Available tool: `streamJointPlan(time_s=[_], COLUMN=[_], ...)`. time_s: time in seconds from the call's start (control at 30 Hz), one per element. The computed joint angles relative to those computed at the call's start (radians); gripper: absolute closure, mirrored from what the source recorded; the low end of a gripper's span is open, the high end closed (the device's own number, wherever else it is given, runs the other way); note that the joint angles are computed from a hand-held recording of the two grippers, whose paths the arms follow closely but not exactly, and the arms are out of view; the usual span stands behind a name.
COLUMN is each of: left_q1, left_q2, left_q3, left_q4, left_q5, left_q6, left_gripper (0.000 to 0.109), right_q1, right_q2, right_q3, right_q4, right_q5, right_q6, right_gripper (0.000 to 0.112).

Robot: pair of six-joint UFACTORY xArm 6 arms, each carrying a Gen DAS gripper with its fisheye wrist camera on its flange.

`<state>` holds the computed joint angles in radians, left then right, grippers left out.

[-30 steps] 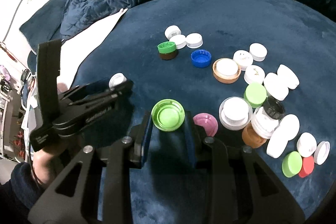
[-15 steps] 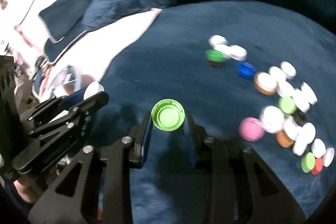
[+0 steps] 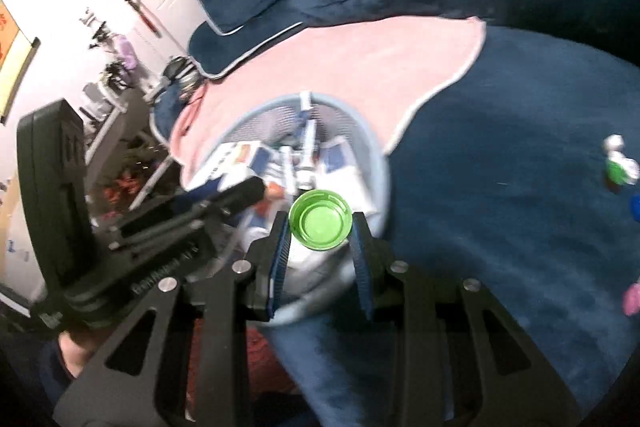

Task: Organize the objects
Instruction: 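Carry both caps over the mesh basket and open both tools to release them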

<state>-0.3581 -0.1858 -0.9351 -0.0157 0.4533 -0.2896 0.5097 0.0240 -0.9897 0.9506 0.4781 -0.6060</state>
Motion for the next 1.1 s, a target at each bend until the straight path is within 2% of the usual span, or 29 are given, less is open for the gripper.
streamJointPlan(time_s=[0.03,0.07,0.1,0.13,0.17,0.2,0.23,0.3,0.47,0.67,0.93,1.1], left_q1=[0.003,0.007,0.011,0.015,0.018,0.019,0.018,0.011,-0.024,-0.091,-0.213,-0.303], left_q2=[-0.001,0.000,-0.003,-0.010,-0.019,-0.025,-0.026,-0.031,-0.033,-0.025,0.030,0.095], left_q3=[0.003,0.005,0.007,0.013,0.021,0.025,0.022,0.021,0.010,-0.012,-0.069,-0.126], left_q4=[-0.003,0.003,0.013,0.014,0.034,0.058,0.088,0.138,0.159,0.171,0.157,0.144], left_q5=[-0.004,-0.005,-0.001,0.000,-0.007,-0.009,-0.003,0.011,0.029,0.042,0.064,0.088], left_q6=[0.002,-0.003,-0.011,-0.013,-0.034,-0.051,-0.072,-0.109,-0.123,-0.134,-0.113,-0.085], left_gripper=[0.076,0.064,0.038,0.028,0.020,0.014,0.012,0.011,0.009,0.008,0.008,0.007], right_q1=[-0.004,-0.013,-0.027,-0.035,-0.040,-0.035,-0.034,-0.030,-0.041,-0.089,-0.215,-0.357], right_q2=[0.013,0.031,0.049,0.057,0.056,0.045,0.030,0.005,-0.075,-0.175,-0.335,-0.450], right_q3=[-0.016,-0.036,-0.054,-0.062,-0.057,-0.042,-0.024,0.000,0.099,0.211,0.367,0.487], right_q4=[0.024,0.077,0.124,0.143,0.153,0.154,0.154,0.098,-0.152,-0.394,-0.515,-0.530], right_q5=[0.018,0.052,0.092,0.112,0.108,0.080,0.056,0.020,-0.069,-0.111,-0.085,-0.043], right_q6=[-0.011,-0.036,-0.052,-0.048,-0.036,-0.026,-0.025,0.014,0.201,0.385,0.502,0.546], right_gripper=[0.080,0.080,0.076,0.069,0.052,0.043,0.039,0.029,0.014,0.009,0.009,0.009])
